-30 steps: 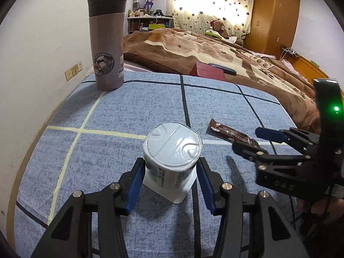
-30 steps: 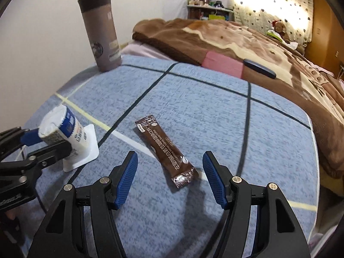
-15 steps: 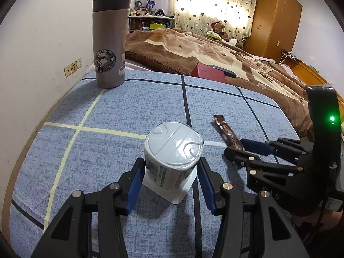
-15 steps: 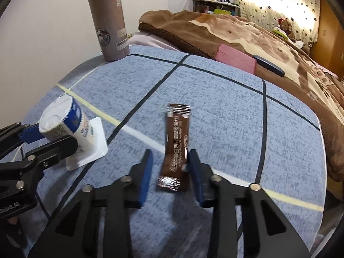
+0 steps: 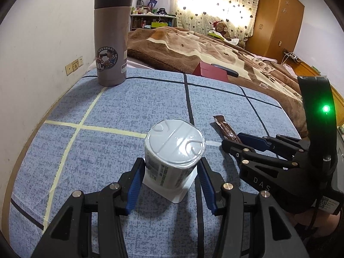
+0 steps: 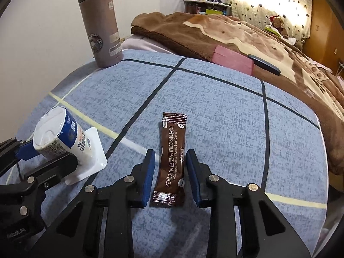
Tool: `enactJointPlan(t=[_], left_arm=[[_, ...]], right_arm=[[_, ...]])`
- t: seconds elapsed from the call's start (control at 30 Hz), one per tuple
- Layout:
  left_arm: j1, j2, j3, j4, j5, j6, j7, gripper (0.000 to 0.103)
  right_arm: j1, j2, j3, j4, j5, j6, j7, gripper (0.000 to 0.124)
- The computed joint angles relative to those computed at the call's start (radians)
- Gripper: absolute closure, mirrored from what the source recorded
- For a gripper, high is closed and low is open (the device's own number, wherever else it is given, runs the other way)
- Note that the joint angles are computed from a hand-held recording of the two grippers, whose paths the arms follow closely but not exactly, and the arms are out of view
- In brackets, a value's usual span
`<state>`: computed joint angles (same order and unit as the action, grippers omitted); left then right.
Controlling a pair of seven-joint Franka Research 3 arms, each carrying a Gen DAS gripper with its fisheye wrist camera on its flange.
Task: Collect trash
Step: 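Grasp the brown snack packet with the right tool while the left holds the cup, then carry the yogurt cup and snack packet over the mesh bin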
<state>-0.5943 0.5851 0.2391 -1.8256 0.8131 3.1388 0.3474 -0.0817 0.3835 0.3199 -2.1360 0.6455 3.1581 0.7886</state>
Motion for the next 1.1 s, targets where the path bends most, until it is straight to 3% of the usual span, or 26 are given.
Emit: enactJointPlan(t=[0.07, 0.37, 0.6, 0.77, 1.0, 1.1], left_arm=[[-0.004, 0.0, 0.006, 0.0, 0.0, 0.001, -0.002, 0.051], [-0.05, -0.006, 0.054, -0.001, 0.054, -0.004, -0.061, 0.051], [-0.084, -0.027, 0.085, -0.011, 0.152, -0.009, -0.153, 0.051], [-0.096, -0.054, 0.092, -0.024, 0.253, -0.01, -0.246, 0.051], [-0.096, -0.096, 0.061, -0.027, 0.408, -0.023, -0.362, 0.051], [-0.096, -0.109, 0.044, -0.021, 0.477, -0.025, -0.419, 0.051]], right_arm=[[0.024, -0.002, -0.024, -0.002, -0.009, 0.008, 0.021, 0.101], [-0.043, -0.003, 0.041, -0.009, 0.027, 0.012, 0.018, 0.103], [-0.195, -0.013, 0.205, -0.034, 0.126, 0.049, -0.075, 0.104], [-0.37, -0.013, 0.391, -0.063, 0.206, 0.079, -0.16, 0.104], [-0.778, 0.026, 0.798, -0.156, 0.217, 0.172, -0.195, 0.104], [-0.924, 0.046, 0.932, -0.207, 0.178, 0.217, -0.168, 0.104]])
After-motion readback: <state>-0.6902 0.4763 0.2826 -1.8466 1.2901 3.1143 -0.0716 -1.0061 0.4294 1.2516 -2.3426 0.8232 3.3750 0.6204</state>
